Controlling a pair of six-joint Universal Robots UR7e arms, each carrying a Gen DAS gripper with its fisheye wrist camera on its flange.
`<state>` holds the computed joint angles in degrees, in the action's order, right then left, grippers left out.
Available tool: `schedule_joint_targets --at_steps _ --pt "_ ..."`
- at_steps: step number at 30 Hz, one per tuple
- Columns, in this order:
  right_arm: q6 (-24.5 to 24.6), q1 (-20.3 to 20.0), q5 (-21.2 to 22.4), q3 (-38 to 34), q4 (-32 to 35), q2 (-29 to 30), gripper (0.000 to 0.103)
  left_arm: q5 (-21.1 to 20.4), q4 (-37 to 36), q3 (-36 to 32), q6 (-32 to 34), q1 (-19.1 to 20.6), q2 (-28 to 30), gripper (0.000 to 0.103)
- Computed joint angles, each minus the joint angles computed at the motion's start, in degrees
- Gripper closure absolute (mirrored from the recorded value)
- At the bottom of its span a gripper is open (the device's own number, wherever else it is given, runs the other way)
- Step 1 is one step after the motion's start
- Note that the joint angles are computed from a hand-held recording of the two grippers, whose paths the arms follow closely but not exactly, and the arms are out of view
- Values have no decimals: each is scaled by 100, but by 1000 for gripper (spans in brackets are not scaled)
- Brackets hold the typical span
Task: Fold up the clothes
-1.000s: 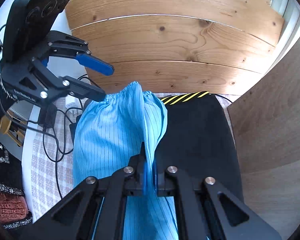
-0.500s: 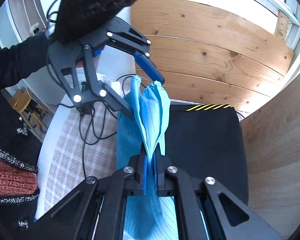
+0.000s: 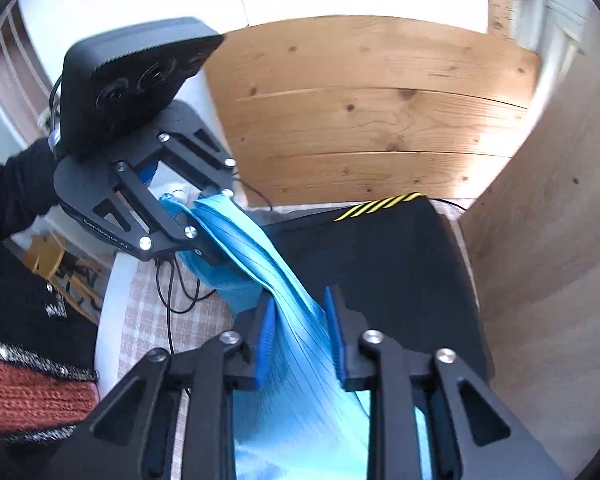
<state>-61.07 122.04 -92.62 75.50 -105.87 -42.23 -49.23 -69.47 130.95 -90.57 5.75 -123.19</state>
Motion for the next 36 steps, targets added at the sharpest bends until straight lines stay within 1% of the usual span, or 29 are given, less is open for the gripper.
schedule_joint_targets --at_steps 2,3,5,6,7,9,11,13,15,16,19,22,24,27,33,36 --pt "379 -250 352 -22 -362 -329 58 50 292 -307 -338 -63 51 92" --pt "612 -411 421 89 -722 -539 54 74 435 -454 -517 -89 63 92" --pt "1055 -715 175 480 -1533 -969 53 140 815 -788 -947 -105 134 92" --pt "1227 -869 -138 749 -1892 -1173 53 169 955 -946 -998 -84 211 92" --pt "1293 -1027 -387 1034 -2143 -1350 53 213 969 -1058 -960 -36 250 92" --pt "1156 -1274 -989 1697 -2834 -1607 53 173 807 -1205 -750 177 347 92" --pt "916 -1524 -1589 2266 -3590 -1754 53 94 901 -1374 -609 408 602 92" --pt "340 -1673 -2272 2534 -4368 -1597 53 24 808 -1420 -496 589 708 92" --pt "-101 -1826 -2663 2443 -4578 -1411 53 -15 790 -1416 -492 678 730 92" --pt "-243 -1897 -2780 2313 -4469 -1339 53 -46 782 -1417 -509 719 739 92" --pt "-286 -2105 -2779 1667 -3412 -1192 53 -159 905 -1449 -641 794 832 91" --pt "-488 -2248 -3121 1169 -2973 -952 53 -208 877 -1460 -581 835 941 91" --pt "-487 -2324 -3420 823 -2602 -778 53 -253 886 -1471 -591 914 993 91" --pt "-375 -2428 -3620 429 -1998 -635 53 -301 881 -1471 -561 1052 1041 91" --pt "-626 -2492 -3960 269 -1816 -456 54 -322 717 -1449 -402 1292 1134 91" --pt "-655 -2484 -3947 236 -1616 -445 61 -352 574 -1439 -221 1428 1226 91"
